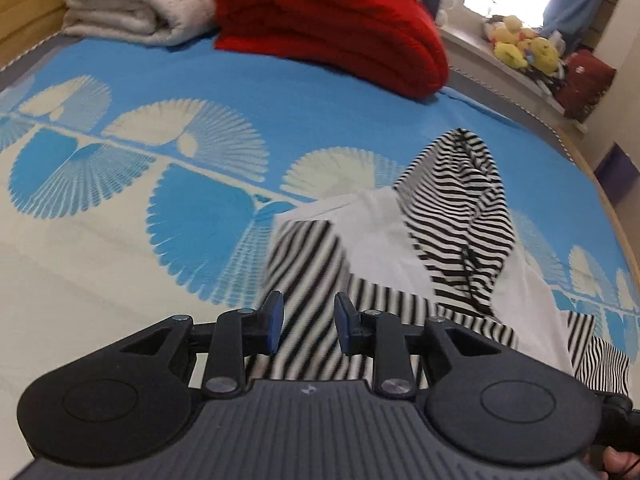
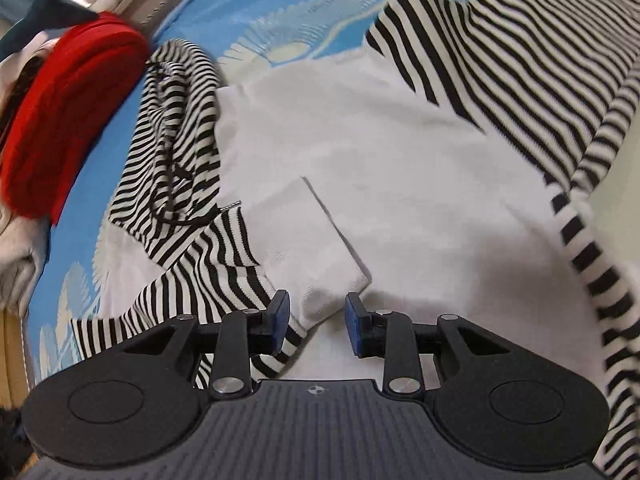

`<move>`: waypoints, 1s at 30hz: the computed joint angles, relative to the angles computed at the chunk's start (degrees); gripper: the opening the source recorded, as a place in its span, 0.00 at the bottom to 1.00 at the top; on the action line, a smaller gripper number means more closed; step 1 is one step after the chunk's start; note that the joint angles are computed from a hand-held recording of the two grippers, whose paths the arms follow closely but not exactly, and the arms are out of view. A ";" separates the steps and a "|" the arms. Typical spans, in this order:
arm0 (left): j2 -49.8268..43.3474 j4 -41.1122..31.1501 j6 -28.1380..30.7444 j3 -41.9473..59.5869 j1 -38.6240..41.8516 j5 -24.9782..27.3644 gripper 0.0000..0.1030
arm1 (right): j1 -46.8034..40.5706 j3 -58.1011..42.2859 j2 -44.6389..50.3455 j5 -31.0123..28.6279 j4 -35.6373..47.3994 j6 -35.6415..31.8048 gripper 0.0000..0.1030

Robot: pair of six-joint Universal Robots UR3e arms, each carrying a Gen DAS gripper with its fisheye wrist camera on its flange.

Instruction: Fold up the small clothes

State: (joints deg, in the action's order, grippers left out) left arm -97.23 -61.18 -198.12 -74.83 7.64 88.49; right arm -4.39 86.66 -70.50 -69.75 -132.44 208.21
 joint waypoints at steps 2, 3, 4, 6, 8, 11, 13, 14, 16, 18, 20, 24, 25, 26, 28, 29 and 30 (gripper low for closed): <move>0.47 -1.34 -0.56 0.21 1.50 -1.43 0.29 | 0.94 -1.36 1.60 -1.44 0.16 1.57 0.31; 0.50 -1.50 -0.69 0.36 2.13 -2.23 0.29 | 1.28 -2.04 2.39 -2.56 0.33 2.00 0.31; 0.39 -1.68 -0.68 0.70 2.56 -2.76 0.29 | 1.85 -2.83 3.10 -4.00 0.69 2.49 0.30; 0.02 -1.98 -0.48 1.52 3.11 -3.35 0.29 | 2.58 -3.44 4.06 -5.92 0.10 3.50 0.27; -0.31 -2.27 -0.23 2.07 3.34 -3.54 0.29 | 3.63 -4.03 4.26 -8.25 -0.71 2.97 0.03; -0.68 -2.75 -0.33 2.39 3.18 -3.31 0.29 | 3.28 0.48 1.01 -8.67 -7.90 4.01 0.02; -0.78 -3.04 -0.16 2.37 2.90 -3.29 0.29 | 2.82 3.19 -2.63 -8.42 -13.11 4.85 0.02; -0.82 -3.06 0.07 2.29 2.71 -3.40 0.29 | 3.33 4.39 -4.80 -10.37 -16.17 4.67 0.02; -1.05 -3.23 0.72 2.13 2.26 -3.93 0.29 | 5.06 7.20 -8.34 -16.09 -22.58 3.58 0.02; -1.42 -3.69 1.19 1.73 1.83 -4.62 0.29 | 4.58 8.00 -9.59 -18.20 -21.24 2.01 0.02; -2.04 -4.54 1.34 1.54 1.18 -5.19 0.29 | 2.57 4.57 -7.62 -17.14 -10.69 1.77 0.03; -3.07 -4.96 1.59 0.13 -0.34 -6.42 0.29 | 0.59 4.79 -7.44 -19.60 -6.16 5.19 0.07; -3.29 -4.94 1.58 -0.36 -0.72 -6.68 0.29 | 0.17 6.05 -7.86 -17.95 -9.68 3.41 0.08; -3.39 -4.92 1.61 -1.06 -0.93 -7.12 0.29 | -0.39 6.98 -7.92 -15.13 -12.78 1.72 0.17; -3.67 -4.89 1.79 -2.77 -1.21 -7.88 0.29 | -3.32 7.46 -7.15 -5.22 -13.69 -1.75 0.32; -4.09 -5.74 2.04 -3.17 -1.51 -7.53 0.29 | -4.24 6.84 -6.30 -2.04 -11.59 -2.66 0.34; -4.87 -7.29 2.29 -3.07 -2.09 -6.37 0.28 | -4.44 4.97 -4.97 -1.54 -8.14 -3.04 0.34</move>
